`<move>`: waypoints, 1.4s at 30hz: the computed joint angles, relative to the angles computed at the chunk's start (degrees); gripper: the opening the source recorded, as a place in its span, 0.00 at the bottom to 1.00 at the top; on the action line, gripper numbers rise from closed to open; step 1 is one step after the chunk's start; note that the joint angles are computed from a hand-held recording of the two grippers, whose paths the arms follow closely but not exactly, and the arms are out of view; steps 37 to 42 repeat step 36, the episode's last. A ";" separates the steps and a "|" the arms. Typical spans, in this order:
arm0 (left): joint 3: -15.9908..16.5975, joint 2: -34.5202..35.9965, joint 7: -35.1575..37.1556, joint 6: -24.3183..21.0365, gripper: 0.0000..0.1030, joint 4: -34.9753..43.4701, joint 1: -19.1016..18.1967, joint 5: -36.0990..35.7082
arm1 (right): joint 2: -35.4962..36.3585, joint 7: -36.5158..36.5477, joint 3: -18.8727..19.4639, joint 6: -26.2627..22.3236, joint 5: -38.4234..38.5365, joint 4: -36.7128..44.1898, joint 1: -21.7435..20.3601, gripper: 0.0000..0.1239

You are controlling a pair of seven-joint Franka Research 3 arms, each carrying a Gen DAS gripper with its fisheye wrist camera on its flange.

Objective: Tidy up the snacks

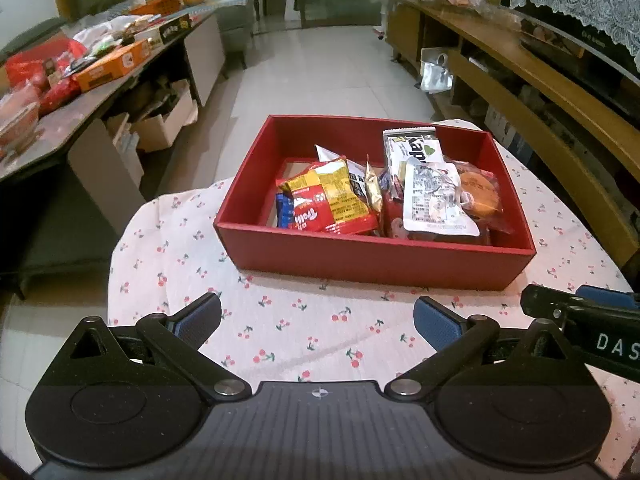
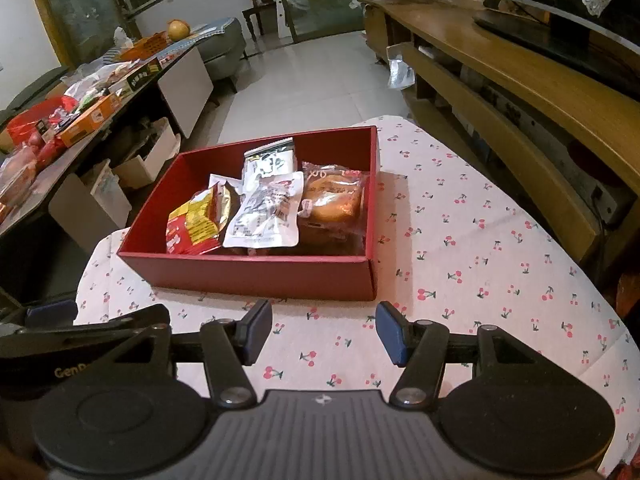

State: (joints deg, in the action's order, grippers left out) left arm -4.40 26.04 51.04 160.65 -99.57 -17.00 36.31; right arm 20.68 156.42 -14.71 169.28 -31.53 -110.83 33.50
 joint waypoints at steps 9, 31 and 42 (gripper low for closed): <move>-1.48 -0.94 3.06 1.22 1.00 -2.39 1.37 -3.37 | -0.92 0.75 0.14 0.08 -1.37 -1.30 0.64 0.52; -0.95 -2.53 2.86 1.93 1.00 -5.57 0.81 -2.56 | -1.97 0.58 3.06 -1.87 -1.93 -2.60 -1.35 0.52; -1.25 -2.98 2.83 1.76 1.00 -6.22 1.09 -2.55 | -2.13 0.30 3.52 -2.40 -1.77 -2.75 -1.56 0.52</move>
